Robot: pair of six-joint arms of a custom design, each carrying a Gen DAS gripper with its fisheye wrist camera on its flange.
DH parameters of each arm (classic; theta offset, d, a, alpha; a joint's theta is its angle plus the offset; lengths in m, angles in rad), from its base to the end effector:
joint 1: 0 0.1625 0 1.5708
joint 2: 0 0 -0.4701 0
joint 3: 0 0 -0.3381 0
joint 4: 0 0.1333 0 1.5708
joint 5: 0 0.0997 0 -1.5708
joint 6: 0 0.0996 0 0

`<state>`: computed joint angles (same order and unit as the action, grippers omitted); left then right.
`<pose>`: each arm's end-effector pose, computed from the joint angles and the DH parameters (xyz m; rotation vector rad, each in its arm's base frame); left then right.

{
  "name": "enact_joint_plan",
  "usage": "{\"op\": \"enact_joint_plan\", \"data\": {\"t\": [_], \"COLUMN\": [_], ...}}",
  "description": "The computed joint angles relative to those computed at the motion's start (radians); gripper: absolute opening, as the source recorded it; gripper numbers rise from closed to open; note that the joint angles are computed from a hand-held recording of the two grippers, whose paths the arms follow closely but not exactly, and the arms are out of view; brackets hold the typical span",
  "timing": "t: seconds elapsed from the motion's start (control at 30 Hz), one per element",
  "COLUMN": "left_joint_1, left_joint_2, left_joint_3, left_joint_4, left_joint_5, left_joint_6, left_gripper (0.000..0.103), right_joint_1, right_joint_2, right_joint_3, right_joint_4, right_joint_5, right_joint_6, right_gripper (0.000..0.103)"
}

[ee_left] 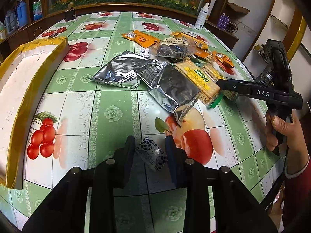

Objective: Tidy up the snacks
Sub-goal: 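Close the left tool on the blue-white packet while the right tool grips the cracker pack, then carry the blue-white packet with the left tool while the right tool carries the cracker pack to the tray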

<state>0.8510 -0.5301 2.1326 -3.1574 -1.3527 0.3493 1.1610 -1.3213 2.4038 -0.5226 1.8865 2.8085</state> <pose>-0.2086 -0.4728 -0.0366 1.4919 2.5149 -0.0361 -0.0264 -0.3177 0.1847 -0.2896 -2.2823 1.0493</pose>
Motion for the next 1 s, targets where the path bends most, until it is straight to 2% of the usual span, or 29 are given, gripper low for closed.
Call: {"op": "enact_joint_plan", "data": {"t": [0.33,0.47,0.73,1.0], "left_joint_1": [0.001,0.003,0.028,0.062], "left_joint_2": [-0.034,-0.04,-0.061,-0.093], "left_joint_3": [0.028,0.024,0.009,-0.016], "left_joint_4": [-0.067,-0.094,-0.137,-0.184], "left_joint_5": [-0.01,0.023,0.112,0.181], "left_joint_6": [0.025,0.013,-0.013,-0.013], "left_gripper": [0.029,0.029,0.029,0.029], "right_joint_1": [0.006,0.091,0.285,0.374], "right_joint_2": [-0.05,-0.029,0.094,0.217], "right_joint_3": [0.105,0.104,-0.005,-0.134], "right_joint_4": [-0.129,-0.161,-0.142,-0.077], "right_joint_5": [-0.066,-0.02,0.059,0.073], "right_joint_6": [0.077,0.116,0.151,0.169], "right_gripper": [0.048,0.048,0.048,0.048]}}
